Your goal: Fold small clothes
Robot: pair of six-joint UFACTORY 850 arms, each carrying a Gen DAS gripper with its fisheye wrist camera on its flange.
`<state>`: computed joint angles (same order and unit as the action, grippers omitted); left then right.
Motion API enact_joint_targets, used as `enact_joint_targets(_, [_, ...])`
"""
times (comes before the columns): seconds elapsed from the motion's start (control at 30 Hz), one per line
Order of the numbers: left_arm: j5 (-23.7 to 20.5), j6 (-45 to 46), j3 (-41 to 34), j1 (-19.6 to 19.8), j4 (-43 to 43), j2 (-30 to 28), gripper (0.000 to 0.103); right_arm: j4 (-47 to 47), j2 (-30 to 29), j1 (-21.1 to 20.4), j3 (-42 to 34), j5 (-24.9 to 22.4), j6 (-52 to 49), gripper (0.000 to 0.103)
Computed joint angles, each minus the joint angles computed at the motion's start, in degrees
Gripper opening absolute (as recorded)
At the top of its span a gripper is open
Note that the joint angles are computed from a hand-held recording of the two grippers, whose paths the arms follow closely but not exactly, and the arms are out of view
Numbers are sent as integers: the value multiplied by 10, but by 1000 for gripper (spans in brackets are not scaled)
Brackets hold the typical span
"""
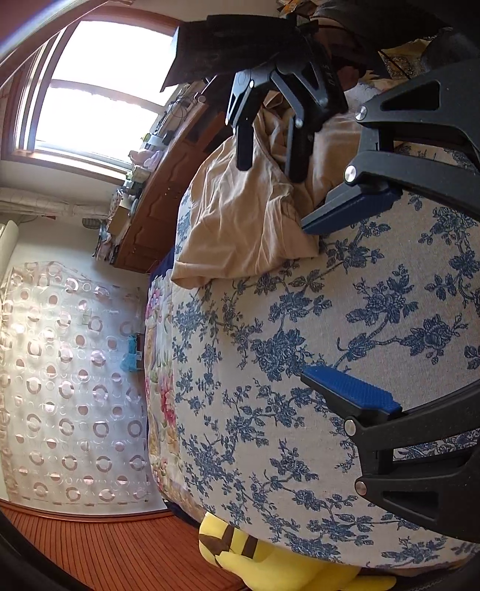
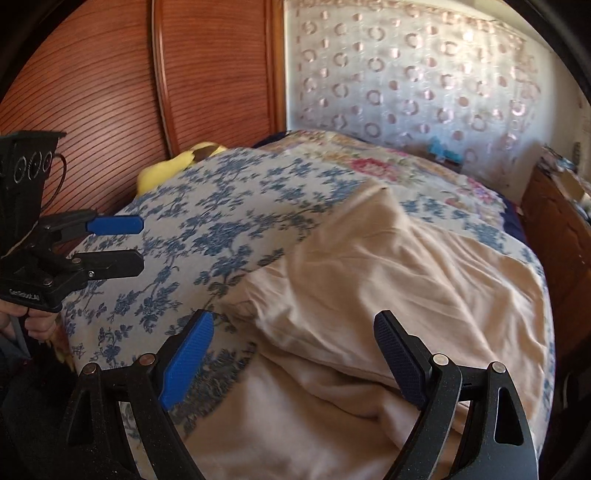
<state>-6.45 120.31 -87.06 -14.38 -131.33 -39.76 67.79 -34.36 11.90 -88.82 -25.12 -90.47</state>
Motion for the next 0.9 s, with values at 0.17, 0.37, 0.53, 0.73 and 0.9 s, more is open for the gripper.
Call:
enact_joint_targets(0.17, [-8,20,11,6,-28,5,74,-136,-62,11,-93,-51,130,88])
enact_joint_targets(0.37, [-10,32,15,9,-40,7,74,-275,-106,29,-157,-39,228,81])
enact_joint_targets(0.53, [-11,22,15,9,-29,7,74,-327,-118,36,-174,-15,253,49])
enact_joint_targets(0.73, [-10,8,12,7,-12,5,74,-257,-110,11,-178,-32,215,11])
enact_joint_targets(0.9, [-7,-27,6,5,29,1,74,-97,-85,-23,-167,-38,113,10])
